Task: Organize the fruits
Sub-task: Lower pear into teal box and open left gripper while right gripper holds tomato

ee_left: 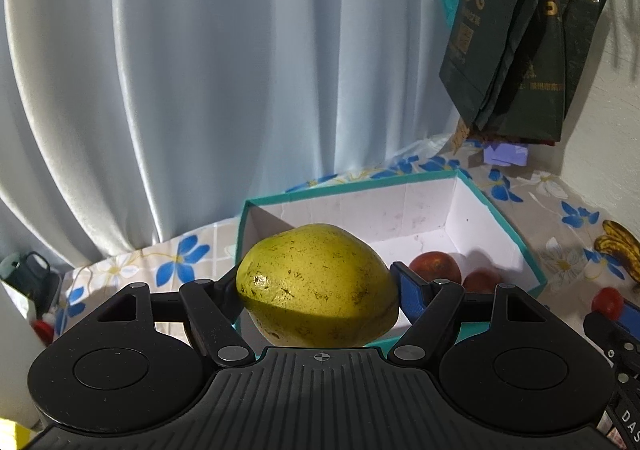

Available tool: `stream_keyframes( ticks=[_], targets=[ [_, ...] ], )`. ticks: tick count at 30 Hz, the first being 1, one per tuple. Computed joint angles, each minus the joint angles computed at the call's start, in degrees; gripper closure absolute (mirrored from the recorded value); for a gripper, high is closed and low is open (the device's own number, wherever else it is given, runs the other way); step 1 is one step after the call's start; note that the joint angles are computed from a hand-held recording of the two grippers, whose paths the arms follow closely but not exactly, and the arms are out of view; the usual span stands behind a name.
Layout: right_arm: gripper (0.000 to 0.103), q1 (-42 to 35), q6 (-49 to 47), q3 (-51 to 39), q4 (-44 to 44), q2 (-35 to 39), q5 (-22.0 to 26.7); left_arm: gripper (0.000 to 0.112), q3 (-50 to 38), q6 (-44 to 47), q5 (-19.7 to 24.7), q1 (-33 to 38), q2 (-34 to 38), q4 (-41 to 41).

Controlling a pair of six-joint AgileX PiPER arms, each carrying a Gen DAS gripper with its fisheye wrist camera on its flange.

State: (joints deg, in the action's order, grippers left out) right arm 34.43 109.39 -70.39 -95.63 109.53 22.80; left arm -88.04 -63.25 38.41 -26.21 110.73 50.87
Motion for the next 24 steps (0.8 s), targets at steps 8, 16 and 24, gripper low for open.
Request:
stream_keyframes(
  ticks=[8, 16, 24],
  targets=[
    [0.078, 0.0, -0.9, -0.6, 1.3, 0.3, 0.4, 0.034, -2.6, 3.2, -1.0, 2.3, 3.2, -3.3],
    [0.078, -0.1, -3.4, -2.3, 3.8, 1.3, 0.9, 0.034, -5.1, 6.2, -1.3, 3.8, 5.8, -6.2],
    [0.078, -0.2, -5.2, -3.6, 5.2, 2.1, 0.8, 0.034, -6.7, 8.3, -2.4, 4.8, 8.0, -8.1]
  ],
)
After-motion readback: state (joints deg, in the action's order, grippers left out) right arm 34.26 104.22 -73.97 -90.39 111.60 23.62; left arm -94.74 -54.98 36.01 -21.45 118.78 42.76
